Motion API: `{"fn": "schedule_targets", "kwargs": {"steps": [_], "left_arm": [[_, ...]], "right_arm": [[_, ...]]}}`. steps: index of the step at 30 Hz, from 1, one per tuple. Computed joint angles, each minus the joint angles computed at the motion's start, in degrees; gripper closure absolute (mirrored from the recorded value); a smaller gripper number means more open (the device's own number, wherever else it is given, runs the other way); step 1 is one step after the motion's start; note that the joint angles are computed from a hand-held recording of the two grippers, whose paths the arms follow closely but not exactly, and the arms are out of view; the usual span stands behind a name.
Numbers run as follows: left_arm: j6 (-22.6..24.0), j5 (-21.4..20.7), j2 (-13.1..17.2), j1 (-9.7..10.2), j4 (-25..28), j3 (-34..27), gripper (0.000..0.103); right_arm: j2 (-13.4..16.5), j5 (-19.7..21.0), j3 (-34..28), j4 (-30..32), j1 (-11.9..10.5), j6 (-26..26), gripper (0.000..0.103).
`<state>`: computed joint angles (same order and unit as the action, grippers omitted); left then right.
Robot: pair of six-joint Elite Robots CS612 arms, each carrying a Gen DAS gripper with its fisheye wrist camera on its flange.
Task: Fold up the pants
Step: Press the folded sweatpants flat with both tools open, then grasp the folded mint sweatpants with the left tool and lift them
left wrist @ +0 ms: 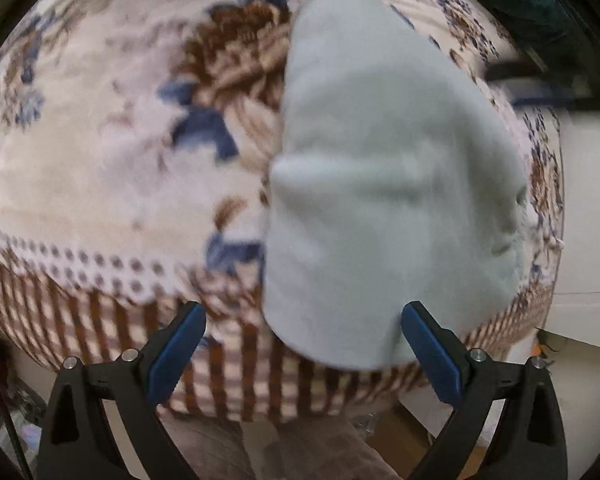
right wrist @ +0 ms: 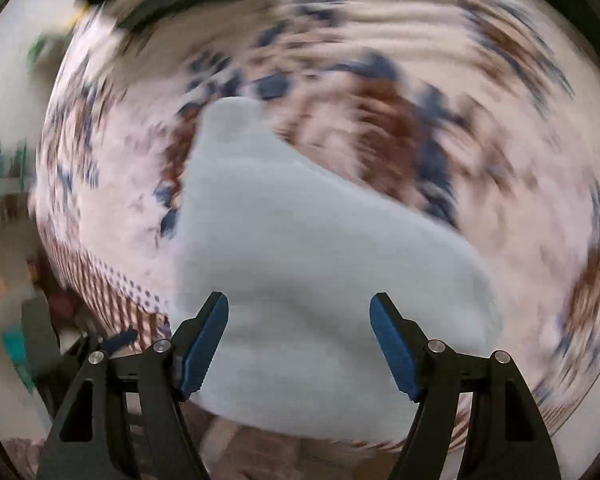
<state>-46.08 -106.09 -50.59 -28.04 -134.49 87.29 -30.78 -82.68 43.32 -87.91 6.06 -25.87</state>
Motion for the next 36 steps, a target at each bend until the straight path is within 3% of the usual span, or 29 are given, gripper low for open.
{"fn": "schedule_targets", "kwargs": {"steps": [2,4,7,11,14,17,20,21,22,24,27,33,34,36], "left_arm": [[-1.4,-1.7,0.1,-0.12,-2.4,1.1,0.007],[-2.2,-2.8,0.4,-0.13,-5.3,1.9,0.043],[-3.1,-3.6,1.2,-0.22,-9.4,2.8,0.055],[-3.0,-4.0,2.1,-0.09,-11.3,3.3,0.057],[-2.4,-5.4,3.0,-0.1,-11.0,2.6,0.057],[-4.1,-9.0,2.4,1.09,-12.5,3.0,0.051],[-7.9,-10.6,0.7,2.63,-14.3,4.0,0.039],[-9.0,-10.0,0.4,2.96,-14.7,4.1,0.02],[-9.9,-9.1,0.1,3.27,-15.4,4.2,0.005],[-10.9,-5.9,-0.1,3.74,-16.9,3.8,0.004],[-7.5,-4.2,1.6,4.28,-14.2,0.3,0.003],[-4.9,-7.8,7.2,5.4,-14.0,-6.0,0.003],[-4.7,-9.1,8.4,5.61,-15.1,-7.2,0.003],[-4.2,-9.5,9.4,5.53,-14.7,-8.9,0.003]], "right_arm": [[3.3,-3.6,-5.5,3.3,2.2,-5.8,0.027],[5.1,-9.4,-7.6,6.9,4.2,-11.9,0.027],[3.6,-16.1,-1.9,-0.9,6.0,-16.6,0.028],[5.7,-16.5,-4.5,-3.2,6.1,-13.3,0.028],[8.3,-15.4,-9.3,0.9,5.7,-9.7,0.028],[7.6,-15.5,-7.6,-1.1,6.0,-10.4,0.028],[6.1,-10.7,-7.0,-0.4,4.5,-9.3,0.028],[4.9,-6.9,-5.7,-1.3,3.4,-8.0,0.025],[3.8,-4.2,-4.2,-2.5,2.4,-6.8,0.01],[0.3,1.2,1.7,-8.5,0.0,-2.4,0.006],[-4.3,5.6,10.7,-15.9,-3.6,7.4,0.006],[-10.1,10.7,26.6,-26.3,-11.4,28.7,0.006],[-10.4,12.5,28.4,-27.1,-12.6,30.7,0.006],[-10.5,19.7,32.3,-28.9,-15.1,34.0,0.006]]}}
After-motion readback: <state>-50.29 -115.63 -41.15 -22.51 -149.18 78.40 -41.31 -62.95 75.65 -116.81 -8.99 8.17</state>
